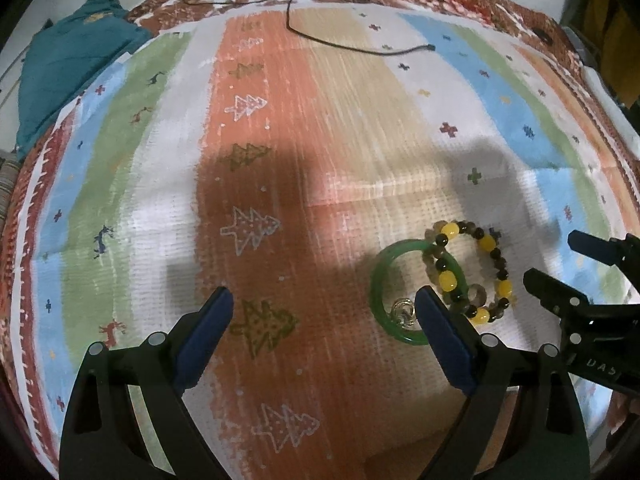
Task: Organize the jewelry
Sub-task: 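Move both open grippers toward the green jade bangle and yellow-black bead bracelet, then close left gripper on the green jade bangle while right gripper closes on the yellow-black bracelet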
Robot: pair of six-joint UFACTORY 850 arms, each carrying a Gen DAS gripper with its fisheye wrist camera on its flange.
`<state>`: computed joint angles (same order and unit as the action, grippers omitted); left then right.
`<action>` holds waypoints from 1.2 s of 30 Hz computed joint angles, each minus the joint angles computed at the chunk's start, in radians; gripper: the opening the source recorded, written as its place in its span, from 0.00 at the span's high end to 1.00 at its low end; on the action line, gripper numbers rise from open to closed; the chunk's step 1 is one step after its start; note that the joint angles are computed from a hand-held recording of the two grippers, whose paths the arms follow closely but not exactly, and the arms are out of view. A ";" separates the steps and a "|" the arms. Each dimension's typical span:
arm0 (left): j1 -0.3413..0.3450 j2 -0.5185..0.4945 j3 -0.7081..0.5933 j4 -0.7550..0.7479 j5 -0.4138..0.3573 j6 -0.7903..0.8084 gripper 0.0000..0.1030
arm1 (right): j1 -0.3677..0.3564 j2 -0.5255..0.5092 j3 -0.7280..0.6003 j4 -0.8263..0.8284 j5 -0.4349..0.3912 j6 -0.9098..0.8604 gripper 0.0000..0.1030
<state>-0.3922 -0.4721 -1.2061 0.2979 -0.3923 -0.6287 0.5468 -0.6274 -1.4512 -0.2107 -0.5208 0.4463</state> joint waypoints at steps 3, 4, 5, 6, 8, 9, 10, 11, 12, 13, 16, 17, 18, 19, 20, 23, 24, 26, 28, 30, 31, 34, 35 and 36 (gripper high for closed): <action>0.002 -0.015 -0.012 -0.025 -0.007 0.031 0.15 | -0.003 -0.011 -0.011 0.024 -0.005 -0.025 0.26; 0.002 -0.021 -0.016 -0.038 -0.010 0.047 0.15 | -0.004 -0.013 -0.013 0.029 -0.006 -0.033 0.26; 0.003 -0.027 -0.022 -0.054 -0.012 0.064 0.15 | -0.004 -0.019 -0.019 0.029 -0.010 -0.034 0.26; 0.003 -0.032 -0.026 -0.061 -0.015 0.073 0.15 | -0.005 -0.022 -0.021 0.028 -0.011 -0.033 0.26; 0.003 -0.042 -0.034 -0.064 -0.017 0.077 0.16 | -0.006 -0.034 -0.032 0.035 -0.018 -0.040 0.26; 0.004 -0.046 -0.037 -0.072 -0.017 0.082 0.16 | -0.007 -0.039 -0.036 0.035 -0.021 -0.041 0.26; 0.006 -0.051 -0.041 -0.077 -0.019 0.085 0.17 | -0.008 -0.044 -0.041 0.034 -0.024 -0.040 0.26; 0.006 -0.055 -0.045 -0.070 -0.022 0.077 0.17 | -0.009 -0.050 -0.045 0.030 -0.029 -0.036 0.26; 0.006 -0.062 -0.050 -0.062 -0.027 0.069 0.18 | -0.010 -0.054 -0.047 0.034 -0.031 -0.039 0.26; 0.006 -0.064 -0.052 -0.062 -0.029 0.071 0.18 | -0.011 -0.059 -0.050 0.038 -0.034 -0.043 0.26; 0.005 -0.079 -0.063 -0.074 -0.025 0.106 0.22 | -0.015 -0.068 -0.051 0.034 -0.037 -0.042 0.28; 0.004 -0.084 -0.067 -0.069 -0.023 0.112 0.22 | -0.018 -0.069 -0.052 0.057 -0.036 -0.057 0.28; 0.001 -0.090 -0.071 -0.054 -0.025 0.107 0.22 | -0.019 -0.071 -0.054 0.062 -0.036 -0.061 0.28; -0.001 -0.100 -0.079 -0.038 -0.037 0.096 0.23 | -0.017 -0.072 -0.055 0.052 -0.036 -0.058 0.28; -0.001 -0.107 -0.085 -0.043 -0.045 0.101 0.25 | -0.015 -0.074 -0.057 0.041 -0.037 -0.056 0.29; -0.003 -0.115 -0.088 -0.025 -0.043 0.096 0.25 | -0.010 -0.085 -0.069 0.016 -0.046 -0.042 0.29; -0.003 -0.118 -0.089 -0.023 -0.043 0.095 0.25 | -0.010 -0.088 -0.071 0.012 -0.048 -0.040 0.29; -0.002 -0.119 -0.088 -0.025 -0.039 0.094 0.25 | -0.002 -0.097 -0.080 -0.031 -0.061 -0.011 0.32; -0.004 -0.119 -0.085 -0.007 -0.039 0.087 0.27 | 0.003 -0.105 -0.089 -0.046 -0.066 -0.004 0.33; -0.002 -0.120 -0.085 -0.018 -0.040 0.105 0.31 | 0.002 -0.107 -0.092 -0.037 -0.065 -0.008 0.38; -0.002 -0.119 -0.084 -0.028 -0.040 0.112 0.32 | 0.003 -0.106 -0.092 -0.037 -0.063 -0.005 0.44; -0.005 -0.112 -0.083 -0.034 -0.055 0.116 0.47 | -0.001 -0.102 -0.093 -0.046 -0.059 0.005 0.71; -0.008 -0.112 -0.086 -0.034 -0.063 0.119 0.56 | -0.004 -0.100 -0.092 -0.047 -0.057 0.009 0.83; -0.009 -0.112 -0.089 -0.035 -0.068 0.121 0.65 | -0.006 -0.099 -0.088 -0.039 -0.052 0.003 0.84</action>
<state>-0.4016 -0.5843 -1.2949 0.2631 -0.4603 -0.5076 0.5404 -0.7264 -1.5391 -0.2493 -0.5723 0.4494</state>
